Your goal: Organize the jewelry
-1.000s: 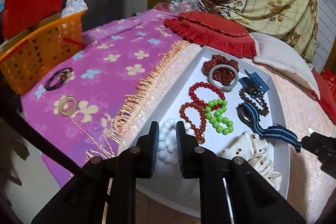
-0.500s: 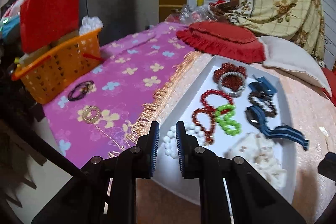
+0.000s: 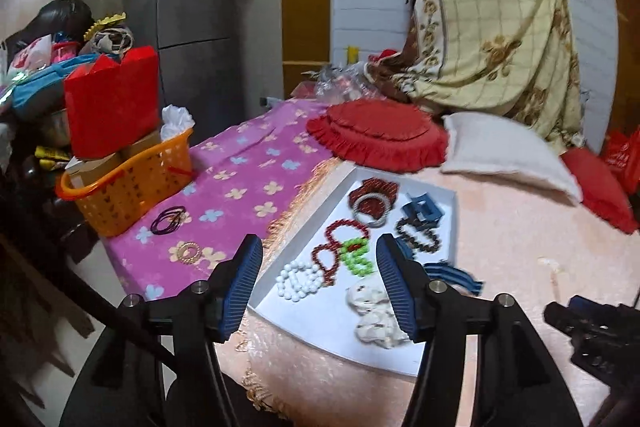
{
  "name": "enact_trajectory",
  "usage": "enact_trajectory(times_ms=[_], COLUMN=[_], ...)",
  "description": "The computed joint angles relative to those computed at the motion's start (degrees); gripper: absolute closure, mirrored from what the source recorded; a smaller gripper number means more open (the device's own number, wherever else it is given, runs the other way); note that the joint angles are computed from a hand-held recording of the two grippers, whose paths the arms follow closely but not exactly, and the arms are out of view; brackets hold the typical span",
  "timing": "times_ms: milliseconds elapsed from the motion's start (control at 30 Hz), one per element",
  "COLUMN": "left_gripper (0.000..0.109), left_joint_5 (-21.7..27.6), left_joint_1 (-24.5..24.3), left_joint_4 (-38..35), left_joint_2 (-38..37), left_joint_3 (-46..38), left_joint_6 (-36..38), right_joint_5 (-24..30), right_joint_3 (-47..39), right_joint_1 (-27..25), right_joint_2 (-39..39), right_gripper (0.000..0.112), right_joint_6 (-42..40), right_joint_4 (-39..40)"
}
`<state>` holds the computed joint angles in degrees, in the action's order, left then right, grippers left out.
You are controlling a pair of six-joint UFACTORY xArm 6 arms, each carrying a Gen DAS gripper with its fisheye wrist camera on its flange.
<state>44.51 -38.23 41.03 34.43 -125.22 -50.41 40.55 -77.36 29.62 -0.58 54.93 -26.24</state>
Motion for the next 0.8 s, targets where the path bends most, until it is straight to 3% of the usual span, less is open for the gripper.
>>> enact_trajectory(times_ms=[267,800], left_gripper=[0.064,0.064], left_joint_5=[-1.59,-1.02], left_joint_1=[-0.6,-1.04], left_joint_4=[-4.19,-2.18], left_joint_2=[-4.28,-6.44], left_joint_3=[4.92,9.66], left_joint_6=[3.05,2.48], right_joint_5=[2.21,9.29], right_joint_3=[1.54,-3.72], right_joint_1=[2.14,6.45], right_joint_2=[-3.23,0.64], right_gripper=[0.058,0.051], right_joint_6=[4.82,5.93], right_joint_4=[-5.99,-10.73])
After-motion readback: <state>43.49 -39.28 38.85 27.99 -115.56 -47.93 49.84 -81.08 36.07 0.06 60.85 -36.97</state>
